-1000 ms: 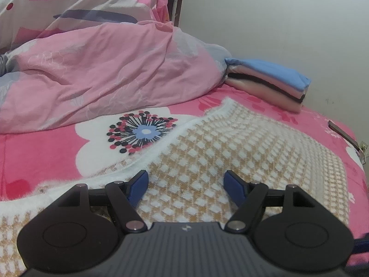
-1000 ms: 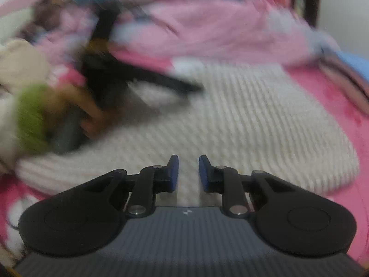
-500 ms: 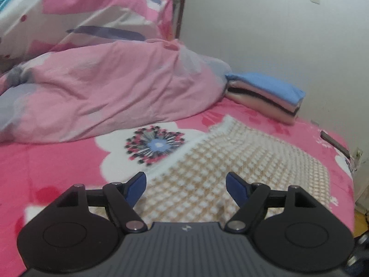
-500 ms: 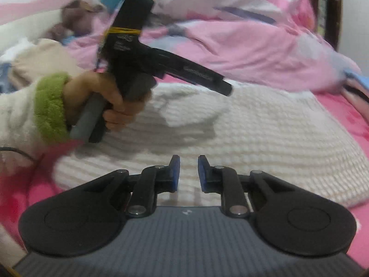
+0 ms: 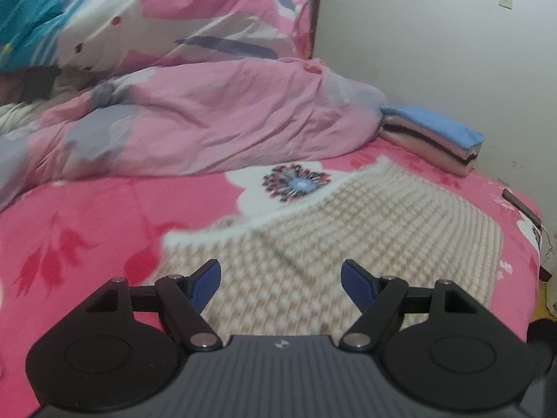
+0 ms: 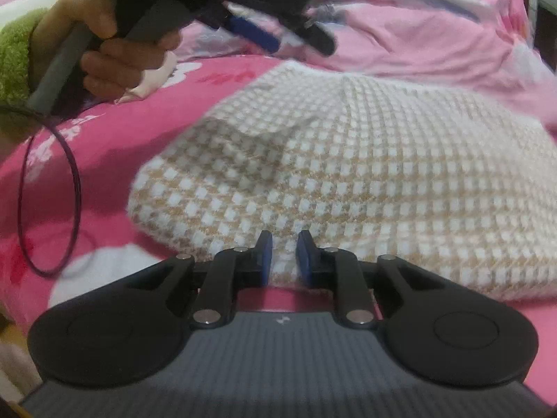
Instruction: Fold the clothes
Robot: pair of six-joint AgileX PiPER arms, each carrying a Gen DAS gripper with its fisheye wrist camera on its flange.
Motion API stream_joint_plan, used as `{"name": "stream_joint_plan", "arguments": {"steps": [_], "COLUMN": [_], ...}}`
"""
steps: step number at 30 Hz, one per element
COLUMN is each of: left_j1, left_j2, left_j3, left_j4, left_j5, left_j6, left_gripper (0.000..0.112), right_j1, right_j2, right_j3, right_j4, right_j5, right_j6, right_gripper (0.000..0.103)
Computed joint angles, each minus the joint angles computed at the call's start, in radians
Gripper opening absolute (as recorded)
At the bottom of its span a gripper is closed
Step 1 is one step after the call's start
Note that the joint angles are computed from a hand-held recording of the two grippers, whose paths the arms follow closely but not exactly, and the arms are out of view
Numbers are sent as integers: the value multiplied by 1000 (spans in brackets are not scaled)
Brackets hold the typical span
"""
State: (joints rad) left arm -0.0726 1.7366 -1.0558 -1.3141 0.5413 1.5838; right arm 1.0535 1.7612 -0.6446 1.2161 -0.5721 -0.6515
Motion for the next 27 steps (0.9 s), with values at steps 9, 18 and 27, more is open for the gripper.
{"name": "stream_joint_plan", "arguments": {"steps": [9,18,27], "left_j1": [169,189,31], "left_j2": [-155,-210,-86], "left_j3": [198,281,284], "left_j4": [-94,-210,-362], "left_j5": [83,157,100], "left_j6": [125,233,343], "left_gripper": [77,77,77], "right_j1": [97,138,142], "right_j2": [58,143,-139], "right_j3": [-101,-155,50], "right_j4": [116,-35,157], "right_j5": [-27,-66,-177], "right_j6": [-137,-34,-28], "right_gripper": [15,13,13]}}
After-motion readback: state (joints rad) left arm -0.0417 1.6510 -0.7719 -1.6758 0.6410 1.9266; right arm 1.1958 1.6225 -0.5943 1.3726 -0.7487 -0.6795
